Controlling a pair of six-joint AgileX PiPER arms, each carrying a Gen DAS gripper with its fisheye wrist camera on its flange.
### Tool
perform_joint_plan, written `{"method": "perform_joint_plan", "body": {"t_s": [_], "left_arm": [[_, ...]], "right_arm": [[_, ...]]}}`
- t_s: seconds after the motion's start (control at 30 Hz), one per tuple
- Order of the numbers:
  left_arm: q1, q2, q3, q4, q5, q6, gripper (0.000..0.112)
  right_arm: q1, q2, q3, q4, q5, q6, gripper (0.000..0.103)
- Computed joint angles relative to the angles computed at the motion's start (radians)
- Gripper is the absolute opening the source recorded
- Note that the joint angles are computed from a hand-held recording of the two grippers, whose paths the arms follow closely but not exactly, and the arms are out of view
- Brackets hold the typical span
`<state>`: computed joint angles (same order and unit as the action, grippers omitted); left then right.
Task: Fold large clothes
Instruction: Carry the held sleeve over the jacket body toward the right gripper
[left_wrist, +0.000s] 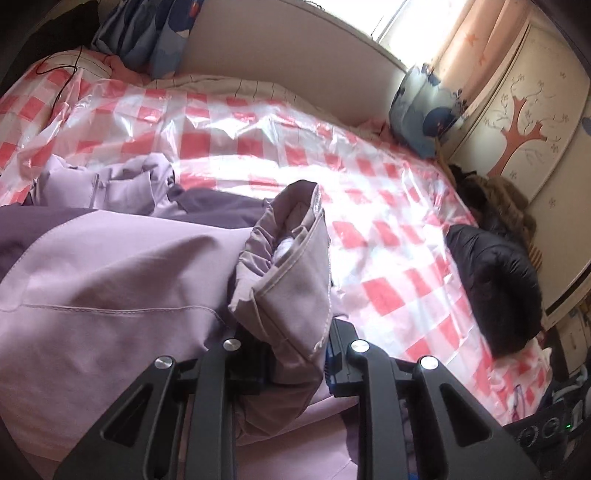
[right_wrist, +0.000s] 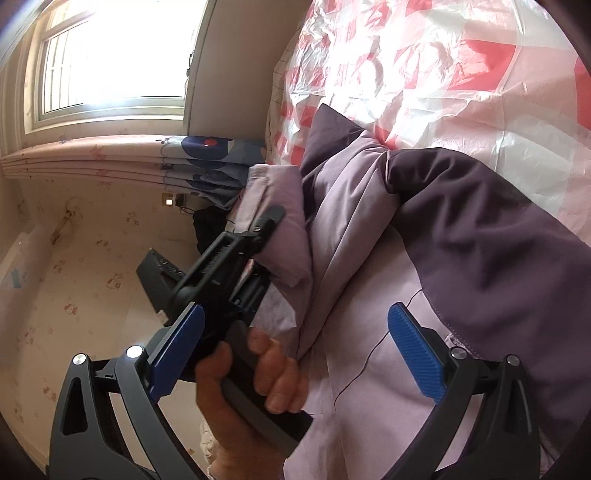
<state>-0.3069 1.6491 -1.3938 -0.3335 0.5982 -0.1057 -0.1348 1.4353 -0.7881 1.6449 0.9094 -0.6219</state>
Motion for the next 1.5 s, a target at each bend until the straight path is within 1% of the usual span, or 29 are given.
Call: {"method": "perform_joint_plan", "body": {"t_s": [0.03, 0.07, 0.1, 0.17, 0.2, 0.23, 0.3, 0.33, 0.4, 0.47, 0.57, 0.67, 0.7, 0.8, 0.87, 0.93, 0.97, 1.0, 1.1, 1.17, 1.23, 1.27, 1.3, 1.33, 1.37, 1.4, 1.43, 1.47, 1.5], "left_arm": [[-0.019, 0.019, -0.01, 0.051, 0.004, -0.034, 0.03], [-0.037, 0.035, -0.027, 0.086, 0.025, -0.044, 0.047], [-0.046, 0.046, -0.039, 0.096, 0.041, -0.032, 0.055], [-0.093, 0.066, -0.09, 0.202, 0.09, -0.077, 0.082], [-0.119, 0.069, -0.12, 0.261, 0.123, -0.102, 0.084], [-0.128, 0.072, -0.136, 0.281, 0.14, -0.103, 0.088], [-0.128, 0.062, -0.177, 0.301, 0.201, -0.099, 0.089], [-0.106, 0.038, -0.174, 0.265, 0.211, -0.063, 0.089], [-0.054, -0.018, -0.167, 0.24, 0.241, -0.026, 0.092], [0.017, -0.069, -0.164, 0.213, 0.279, 0.021, 0.092], [0.207, -0.163, -0.134, 0.111, 0.325, 0.127, 0.094], [0.48, -0.229, -0.091, -0.044, 0.36, 0.294, 0.095], [0.557, -0.231, -0.083, -0.083, 0.369, 0.34, 0.095], [0.78, -0.2, -0.071, -0.198, 0.397, 0.448, 0.095], [0.901, -0.165, -0.056, -0.278, 0.403, 0.489, 0.095], [0.97, -0.139, -0.028, -0.328, 0.398, 0.504, 0.095], [0.997, -0.124, -0.016, -0.351, 0.398, 0.512, 0.095], [1.014, -0.116, -0.002, -0.373, 0.396, 0.528, 0.095], [1.03, -0.134, 0.061, -0.431, 0.35, 0.605, 0.095], [1.027, -0.144, 0.094, -0.479, 0.32, 0.656, 0.095], [0.989, -0.128, 0.114, -0.482, 0.287, 0.67, 0.095], [0.95, -0.103, 0.112, -0.432, 0.27, 0.642, 0.095], [0.91, -0.065, 0.101, -0.362, 0.273, 0.603, 0.095], [0.873, -0.028, 0.096, -0.293, 0.272, 0.57, 0.096], [0.852, -0.017, 0.116, -0.257, 0.244, 0.558, 0.097], [0.852, -0.026, 0.141, -0.261, 0.219, 0.56, 0.097], [0.866, -0.033, 0.14, -0.275, 0.234, 0.562, 0.097], [0.882, -0.046, 0.132, -0.285, 0.254, 0.558, 0.096], [0.895, -0.072, 0.136, -0.301, 0.252, 0.565, 0.096]], "right_arm": [[0.002, -0.001, 0.003, 0.003, -0.003, 0.0, 0.096], [0.001, -0.001, 0.006, 0.005, -0.003, -0.001, 0.096], [-0.001, 0.0, 0.009, 0.007, -0.002, -0.002, 0.096], [-0.003, 0.003, 0.017, 0.017, 0.001, -0.007, 0.096], [-0.008, 0.006, 0.019, 0.019, 0.005, -0.011, 0.096], [-0.012, 0.01, 0.021, 0.023, 0.007, -0.014, 0.096], [-0.025, 0.026, 0.026, 0.042, 0.026, -0.028, 0.096], [-0.025, 0.032, 0.016, 0.023, 0.021, -0.016, 0.096], [-0.036, 0.041, 0.032, 0.062, 0.034, -0.048, 0.096], [-0.016, 0.016, 0.004, -0.004, -0.032, -0.025, 0.096], [0.052, -0.003, -0.061, -0.085, -0.12, -0.023, 0.096], [0.125, 0.078, -0.178, -0.147, -0.124, 0.002, 0.096], [0.159, 0.097, -0.222, -0.185, -0.165, 0.033, 0.096], [0.248, 0.218, -0.448, -0.458, -0.264, 0.244, 0.096], [0.267, 0.32, -0.581, -0.574, -0.261, 0.346, 0.095], [0.281, 0.386, -0.674, -0.67, -0.258, 0.408, 0.07], [0.287, 0.398, -0.705, -0.716, -0.263, 0.431, 0.047], [0.291, 0.391, -0.714, -0.735, -0.279, 0.418, 0.028], [0.302, 0.305, -0.661, -0.752, -0.36, 0.318, 0.025], [0.316, 0.284, -0.636, -0.821, -0.405, 0.332, 0.025], [0.304, 0.341, -0.655, -0.885, -0.372, 0.399, 0.025], [0.284, 0.403, -0.667, -0.878, -0.334, 0.404, 0.025], [0.258, 0.453, -0.678, -0.831, -0.285, 0.381, 0.023], [0.226, 0.467, -0.651, -0.744, -0.264, 0.328, 0.024], [0.199, 0.453, -0.613, -0.655, -0.254, 0.269, 0.026], [0.182, 0.42, -0.574, -0.605, -0.255, 0.24, 0.034], [0.173, 0.381, -0.543, -0.596, -0.269, 0.246, 0.04], [0.172, 0.319, -0.502, -0.627, -0.32, 0.283, 0.052], [0.182, 0.262, -0.473, -0.677, -0.385, 0.314, 0.058]]}}
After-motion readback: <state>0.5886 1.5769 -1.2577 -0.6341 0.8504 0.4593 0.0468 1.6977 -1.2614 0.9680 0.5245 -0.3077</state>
